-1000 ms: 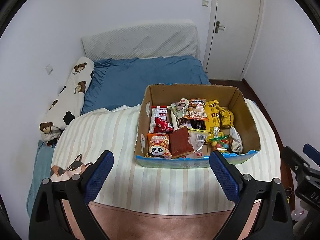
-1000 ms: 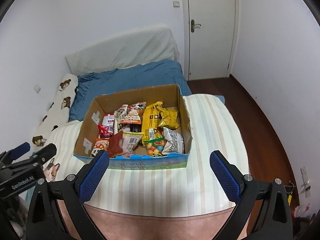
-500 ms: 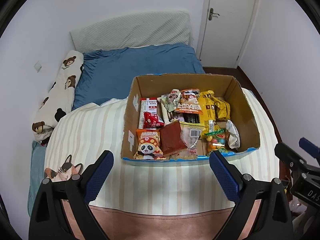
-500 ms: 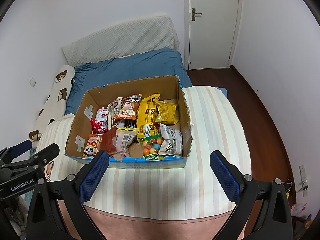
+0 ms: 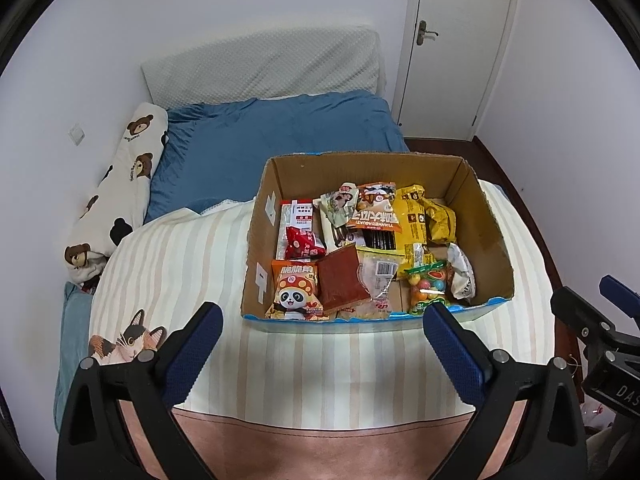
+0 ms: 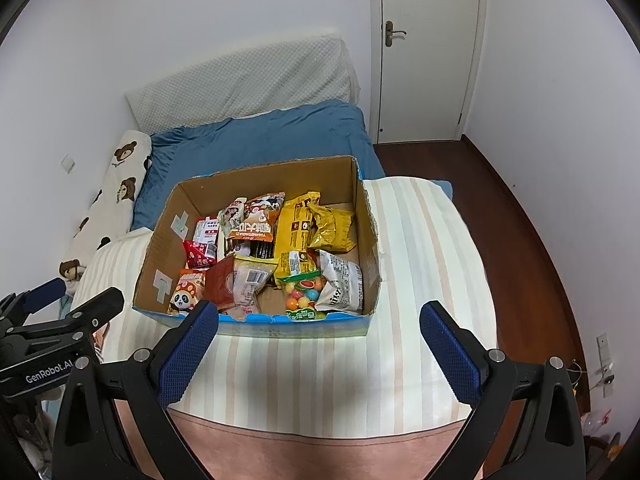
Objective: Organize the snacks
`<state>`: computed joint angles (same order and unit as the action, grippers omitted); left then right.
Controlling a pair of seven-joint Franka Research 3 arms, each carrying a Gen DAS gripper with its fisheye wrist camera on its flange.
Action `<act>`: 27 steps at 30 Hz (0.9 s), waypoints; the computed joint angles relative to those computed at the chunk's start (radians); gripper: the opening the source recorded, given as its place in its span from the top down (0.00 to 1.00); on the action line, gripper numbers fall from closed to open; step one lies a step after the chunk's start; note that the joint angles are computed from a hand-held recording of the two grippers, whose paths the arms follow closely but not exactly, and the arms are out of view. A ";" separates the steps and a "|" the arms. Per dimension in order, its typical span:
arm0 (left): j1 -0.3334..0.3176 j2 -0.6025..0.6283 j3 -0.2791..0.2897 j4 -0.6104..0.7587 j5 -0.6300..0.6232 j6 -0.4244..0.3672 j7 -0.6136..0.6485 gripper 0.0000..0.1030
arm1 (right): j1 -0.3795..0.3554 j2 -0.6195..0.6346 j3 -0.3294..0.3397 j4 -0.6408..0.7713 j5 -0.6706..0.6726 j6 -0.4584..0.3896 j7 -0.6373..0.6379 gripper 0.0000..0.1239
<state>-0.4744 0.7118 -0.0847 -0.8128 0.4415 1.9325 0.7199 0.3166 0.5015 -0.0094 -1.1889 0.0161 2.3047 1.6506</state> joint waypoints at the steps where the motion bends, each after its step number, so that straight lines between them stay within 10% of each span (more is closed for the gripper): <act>1: -0.001 -0.001 0.001 -0.001 0.001 0.001 -0.001 0.00 | -0.001 -0.003 0.001 -0.002 0.002 0.001 -0.001 0.17; 27: -0.002 -0.033 -0.006 -0.040 0.009 0.017 -0.027 0.00 | -0.002 -0.071 0.003 -0.078 -0.011 0.026 -0.005 0.17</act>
<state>-0.4769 0.6787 -0.0912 -0.8532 0.4508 1.9499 0.6929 0.3146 0.4301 -0.0060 -1.2671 0.0052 2.3307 1.6455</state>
